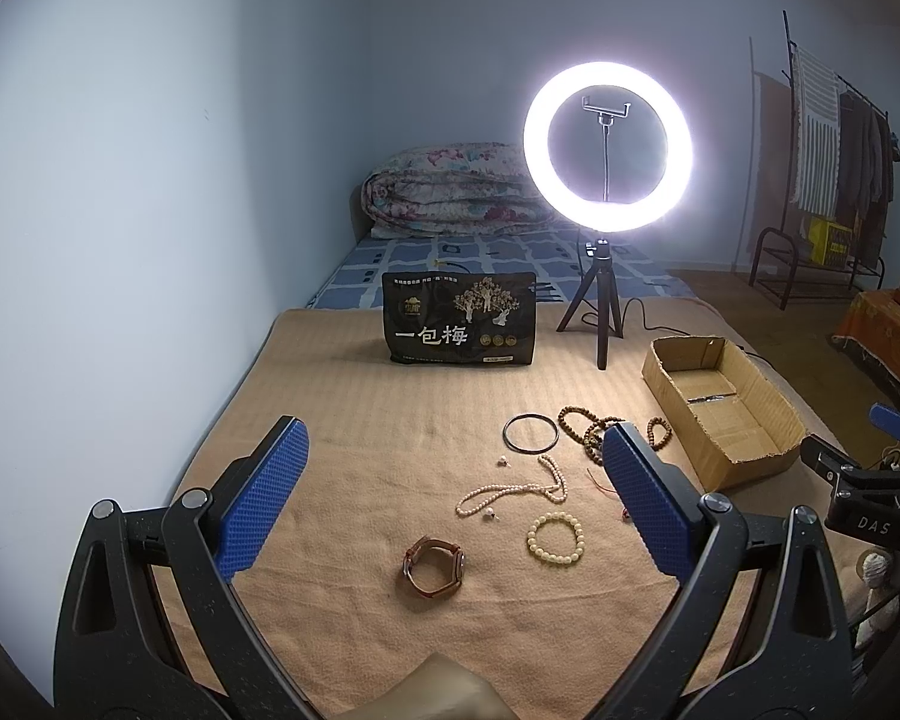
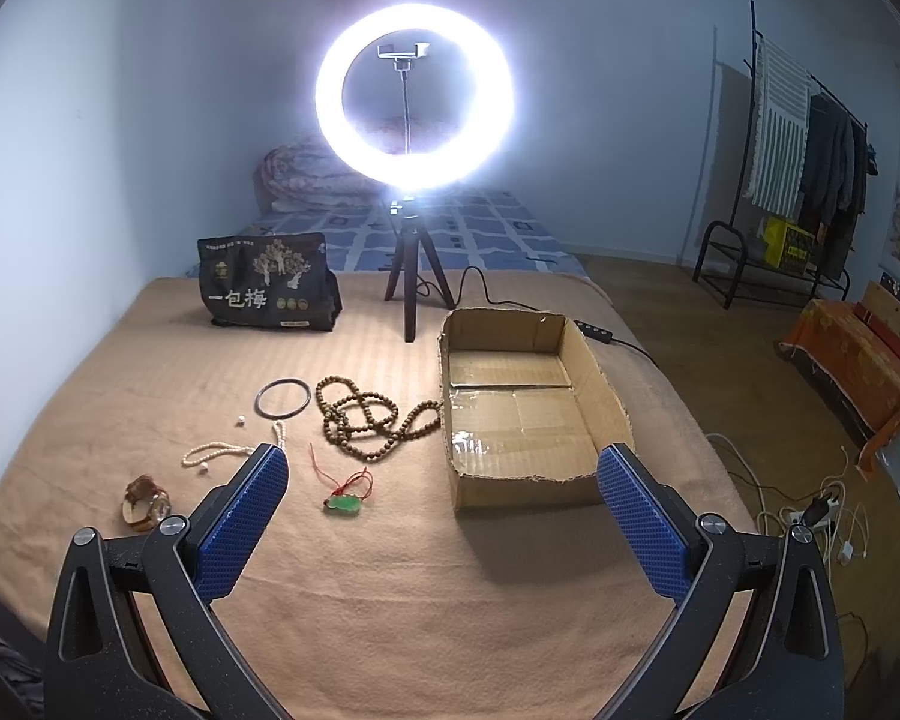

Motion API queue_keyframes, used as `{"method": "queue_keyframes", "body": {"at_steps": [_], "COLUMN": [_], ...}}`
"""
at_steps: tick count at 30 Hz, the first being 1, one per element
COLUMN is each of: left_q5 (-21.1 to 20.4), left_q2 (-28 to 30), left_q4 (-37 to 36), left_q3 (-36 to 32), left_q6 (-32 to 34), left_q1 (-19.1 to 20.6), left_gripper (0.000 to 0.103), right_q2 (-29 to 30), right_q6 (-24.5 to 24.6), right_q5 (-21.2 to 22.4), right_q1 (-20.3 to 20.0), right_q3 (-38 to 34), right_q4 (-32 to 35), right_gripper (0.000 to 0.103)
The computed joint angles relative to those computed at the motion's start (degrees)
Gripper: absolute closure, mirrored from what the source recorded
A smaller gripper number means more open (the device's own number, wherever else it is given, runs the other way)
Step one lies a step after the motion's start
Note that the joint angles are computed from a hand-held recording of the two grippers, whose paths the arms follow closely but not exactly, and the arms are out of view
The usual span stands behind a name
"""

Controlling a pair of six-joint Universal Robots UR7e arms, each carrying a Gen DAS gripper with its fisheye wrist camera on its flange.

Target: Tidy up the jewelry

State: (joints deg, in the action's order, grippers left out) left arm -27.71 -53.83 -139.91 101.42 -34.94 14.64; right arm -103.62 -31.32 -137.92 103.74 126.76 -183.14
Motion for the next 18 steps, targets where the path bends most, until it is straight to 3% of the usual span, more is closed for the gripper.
{"method": "queue_keyframes", "body": {"at_steps": [18], "left_q5": [0.03], "left_q2": [-0.30], "left_q4": [-0.35], "left_q3": [0.97], "left_q6": [-0.01], "left_q1": [0.53], "left_gripper": [0.003], "right_q2": [0.52], "right_q6": [1.08], "right_q5": [-0.83], "right_q1": [0.79], "right_q3": [-0.44], "right_q4": [1.68], "right_gripper": [0.001]}}
